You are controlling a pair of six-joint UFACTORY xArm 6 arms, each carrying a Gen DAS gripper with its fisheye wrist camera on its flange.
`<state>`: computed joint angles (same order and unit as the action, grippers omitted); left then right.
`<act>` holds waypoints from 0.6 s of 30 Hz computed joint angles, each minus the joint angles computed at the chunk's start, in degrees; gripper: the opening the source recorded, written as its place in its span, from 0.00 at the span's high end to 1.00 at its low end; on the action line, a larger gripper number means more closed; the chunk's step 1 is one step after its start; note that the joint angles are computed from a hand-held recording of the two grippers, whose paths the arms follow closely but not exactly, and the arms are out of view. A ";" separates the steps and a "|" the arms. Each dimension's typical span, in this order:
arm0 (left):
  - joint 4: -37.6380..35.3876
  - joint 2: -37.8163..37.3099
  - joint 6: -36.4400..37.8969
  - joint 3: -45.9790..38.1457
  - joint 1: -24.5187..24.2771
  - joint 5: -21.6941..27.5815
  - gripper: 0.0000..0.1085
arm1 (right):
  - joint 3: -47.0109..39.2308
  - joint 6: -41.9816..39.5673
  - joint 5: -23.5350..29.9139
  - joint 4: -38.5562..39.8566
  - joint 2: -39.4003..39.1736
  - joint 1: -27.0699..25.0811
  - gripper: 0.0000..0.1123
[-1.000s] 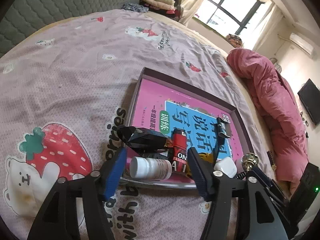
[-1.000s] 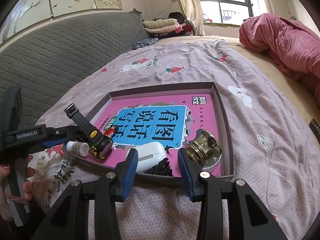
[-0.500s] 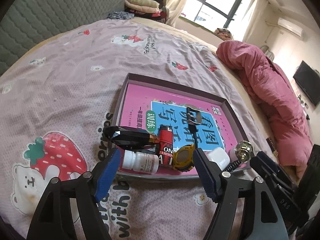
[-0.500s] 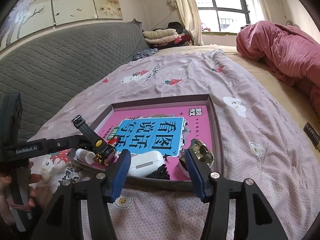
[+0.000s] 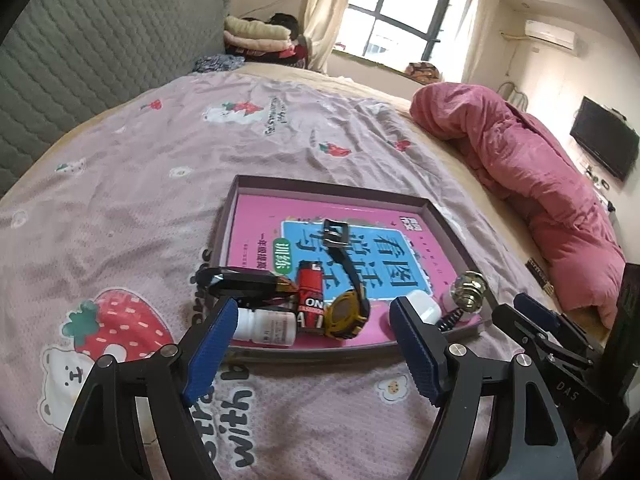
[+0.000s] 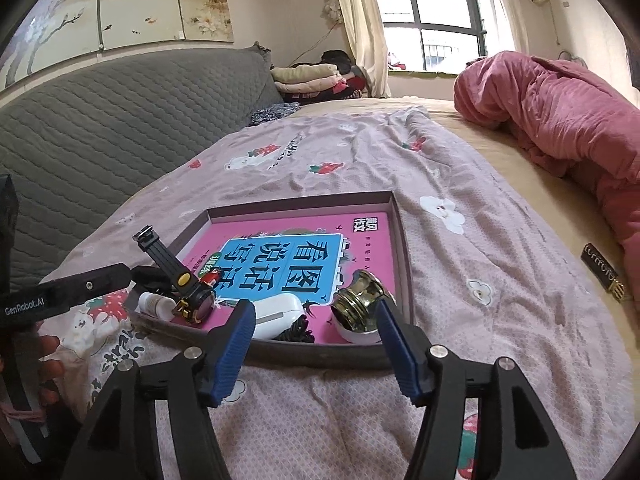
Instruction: Organize rigid objects
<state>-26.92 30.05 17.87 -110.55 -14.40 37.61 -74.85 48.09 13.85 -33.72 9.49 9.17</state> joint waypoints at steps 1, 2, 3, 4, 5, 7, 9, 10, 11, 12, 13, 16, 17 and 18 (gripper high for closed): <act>0.68 -0.44 -0.14 0.62 -0.20 -0.50 0.27 | 0.33 0.28 -0.02 -0.42 -0.34 0.02 0.44; 1.33 -0.79 -0.50 1.14 -0.40 -1.05 0.27 | 0.48 0.75 0.30 -1.15 -0.64 0.15 0.44; 1.80 -1.35 -0.68 1.92 -0.61 -1.56 0.27 | 0.71 1.26 0.47 -1.96 -0.94 0.24 0.44; 2.00 -1.79 -0.81 2.48 -0.71 -1.89 0.27 | 0.86 1.56 0.59 -2.48 -1.20 0.38 0.44; 2.35 -2.16 -1.16 3.00 -0.84 -2.46 0.27 | 0.97 2.45 0.83 -3.48 -1.49 0.54 0.44; 3.00 -3.22 -1.33 4.42 -1.06 -3.23 0.27 | 1.49 3.54 0.60 -4.25 -2.16 0.82 0.44; 3.87 -3.85 -2.01 5.21 -1.11 -3.06 0.27 | 1.87 5.36 0.90 -5.87 -2.86 1.18 0.44; 4.40 -4.36 -2.43 5.94 -1.21 -3.14 0.27 | 1.92 6.18 1.34 -6.71 -3.14 1.45 0.44; 5.18 -4.95 -3.00 6.80 -1.28 -3.19 0.27 | 2.01 6.95 1.77 -7.49 -3.41 1.65 0.44; 5.95 -5.51 -3.68 7.55 -1.28 -3.02 0.27 | 2.40 7.98 2.05 -8.51 -3.98 1.85 0.44; 6.50 -5.93 -4.13 8.09 -1.31 -2.85 0.27 | 2.75 8.68 2.07 -9.20 -4.42 1.96 0.44; 10.03 -8.00 -6.25 11.04 -1.72 -3.84 0.27 | 3.24 10.98 2.91 -11.34 -5.41 2.39 0.44; 10.41 -8.51 -6.29 11.65 -1.78 -3.85 0.27 | 3.55 11.99 3.47 -12.17 -5.91 2.56 0.44; 10.92 -9.11 -6.45 12.39 -1.84 -3.82 0.27 | 3.63 12.26 3.75 -12.22 -6.07 2.63 0.44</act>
<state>-16.00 20.93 11.42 -98.16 -16.24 33.79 -71.22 60.35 17.60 -45.94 3.42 11.80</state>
